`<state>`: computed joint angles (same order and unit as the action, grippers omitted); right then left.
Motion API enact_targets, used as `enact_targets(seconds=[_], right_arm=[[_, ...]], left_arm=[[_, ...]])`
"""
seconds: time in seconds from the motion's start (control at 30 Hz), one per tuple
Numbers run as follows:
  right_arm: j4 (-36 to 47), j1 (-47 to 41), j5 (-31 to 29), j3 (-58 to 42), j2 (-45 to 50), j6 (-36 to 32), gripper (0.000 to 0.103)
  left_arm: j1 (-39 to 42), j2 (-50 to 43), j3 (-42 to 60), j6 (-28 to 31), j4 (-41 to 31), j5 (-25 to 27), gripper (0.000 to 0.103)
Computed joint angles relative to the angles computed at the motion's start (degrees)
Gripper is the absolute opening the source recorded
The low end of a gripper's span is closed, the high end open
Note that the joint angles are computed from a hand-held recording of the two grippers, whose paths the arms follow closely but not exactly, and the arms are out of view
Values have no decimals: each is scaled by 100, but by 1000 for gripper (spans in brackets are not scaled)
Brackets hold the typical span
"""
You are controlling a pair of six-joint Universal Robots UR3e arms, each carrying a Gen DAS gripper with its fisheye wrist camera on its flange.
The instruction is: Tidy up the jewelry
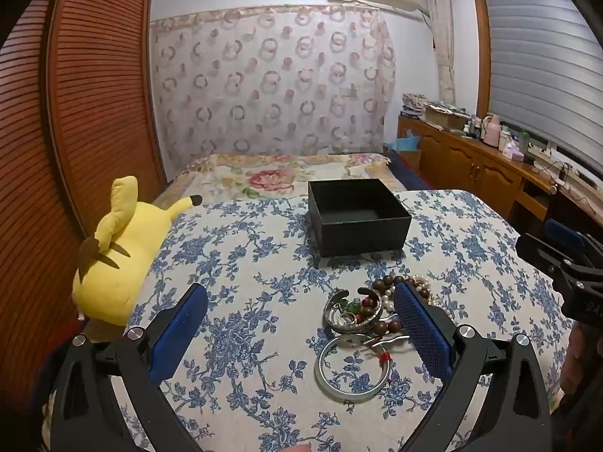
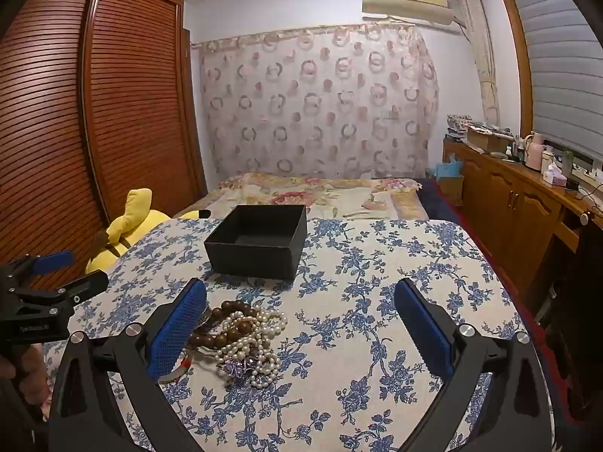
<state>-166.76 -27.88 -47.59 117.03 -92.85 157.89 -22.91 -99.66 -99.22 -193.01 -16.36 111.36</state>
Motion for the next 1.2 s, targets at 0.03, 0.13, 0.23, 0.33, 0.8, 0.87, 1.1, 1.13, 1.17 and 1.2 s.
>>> enact_targets(seconds=[0.03,0.13,0.23,0.33,0.8,0.87,1.1,1.13,1.17,1.2], right_arm=[[7,5,-12,-3,0,-9,101],[11,0,-5,4,-8,-10,101],[13,3,-12,7,-4,-16,101],[4,3,-10,12,-6,-17,101],[31,1,4,6,-25,-21,101],[35,1,4,7,-30,-25,101],[59,-9,13,-35,2,-34,101],[47,-7,11,-18,-4,-31,101],[-6,11,-6,43,-19,-19,101],[-6,9,-2,45,-18,-23,101]], left_arm=[[0,-4,-4,-4,26,-3,95],[7,-1,-32,-12,86,-21,95],[5,-2,-35,-14,96,-13,95],[2,-9,-37,-13,116,-6,95],[4,-10,-50,-21,152,-11,95],[3,-11,-48,-21,145,-11,95],[4,-5,-43,-26,126,-15,95],[45,37,-80,-12,129,-56,95],[79,73,-109,4,126,-93,95],[75,74,-106,8,125,-86,95]])
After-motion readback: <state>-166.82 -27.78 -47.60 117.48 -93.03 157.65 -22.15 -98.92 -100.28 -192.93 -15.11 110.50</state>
